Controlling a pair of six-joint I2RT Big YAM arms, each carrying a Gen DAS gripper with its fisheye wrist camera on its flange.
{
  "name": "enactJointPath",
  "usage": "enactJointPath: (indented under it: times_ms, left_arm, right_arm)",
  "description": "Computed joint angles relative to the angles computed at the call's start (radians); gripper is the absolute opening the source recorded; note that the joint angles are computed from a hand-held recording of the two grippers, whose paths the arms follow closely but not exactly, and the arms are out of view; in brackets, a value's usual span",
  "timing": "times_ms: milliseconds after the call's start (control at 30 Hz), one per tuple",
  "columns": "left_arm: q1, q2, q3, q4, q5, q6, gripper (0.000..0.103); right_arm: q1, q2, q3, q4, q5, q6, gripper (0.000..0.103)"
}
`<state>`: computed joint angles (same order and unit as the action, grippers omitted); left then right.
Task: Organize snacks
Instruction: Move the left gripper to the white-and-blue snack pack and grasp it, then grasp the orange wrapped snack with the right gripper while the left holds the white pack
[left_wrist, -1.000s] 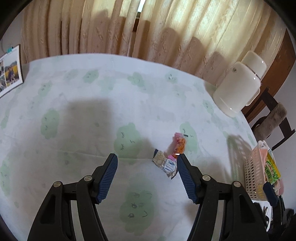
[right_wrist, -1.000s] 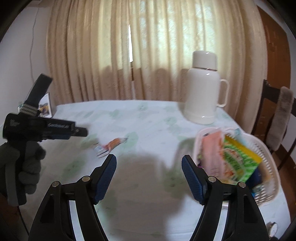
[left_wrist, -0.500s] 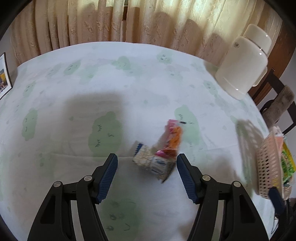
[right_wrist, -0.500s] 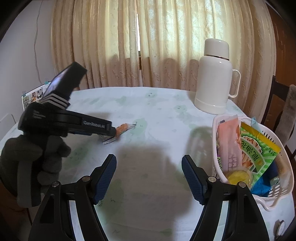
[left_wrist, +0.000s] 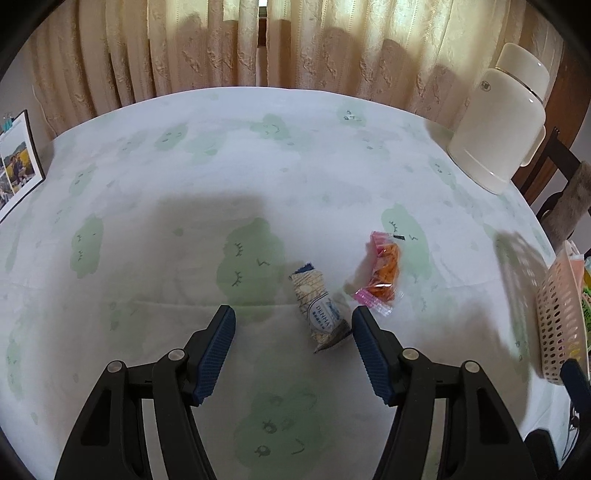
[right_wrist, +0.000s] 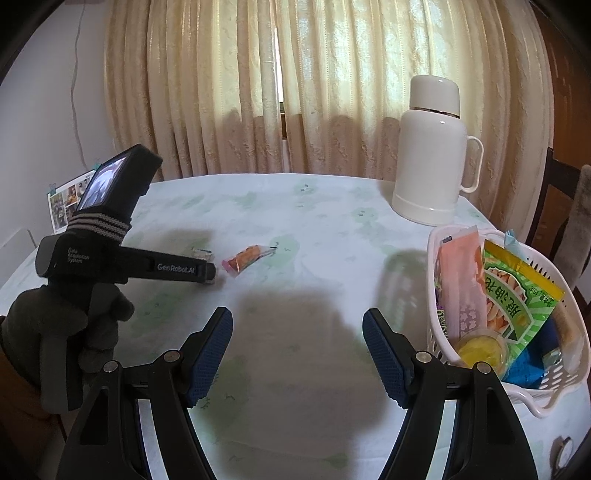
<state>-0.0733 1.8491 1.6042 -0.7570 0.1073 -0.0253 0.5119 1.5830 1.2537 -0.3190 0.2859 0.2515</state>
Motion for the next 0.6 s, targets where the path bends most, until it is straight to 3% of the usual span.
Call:
enactJointPath:
  times_ms: [33,100,233,400,600]
  left_arm:
    - [-0.002,0.005,0.007,-0.004,-0.004,0.001,0.058]
    - [-0.007,0.011,0.018,-0.006,-0.022,0.007,0.043]
    - [-0.010,0.019,0.031,-0.004,-0.027,0.020,0.022]
    - [0.004,-0.003,-0.002,0.032,0.013,0.024,0.020]
    - [0.009,-0.060,-0.052,0.097,0.000,0.024,0.020]
  right_arm:
    - [0.000,0.001,0.000,0.001,-0.001,-0.002,0.074]
    - [0.000,0.001,0.001,0.000,-0.002,-0.003,0.074]
    - [-0.001,0.004,0.003,-0.005,-0.006,0.004,0.074]
    - [-0.003,0.006,0.007,-0.012,-0.010,0.009,0.074]
    - [-0.004,0.006,0.008,-0.014,-0.010,0.008,0.074]
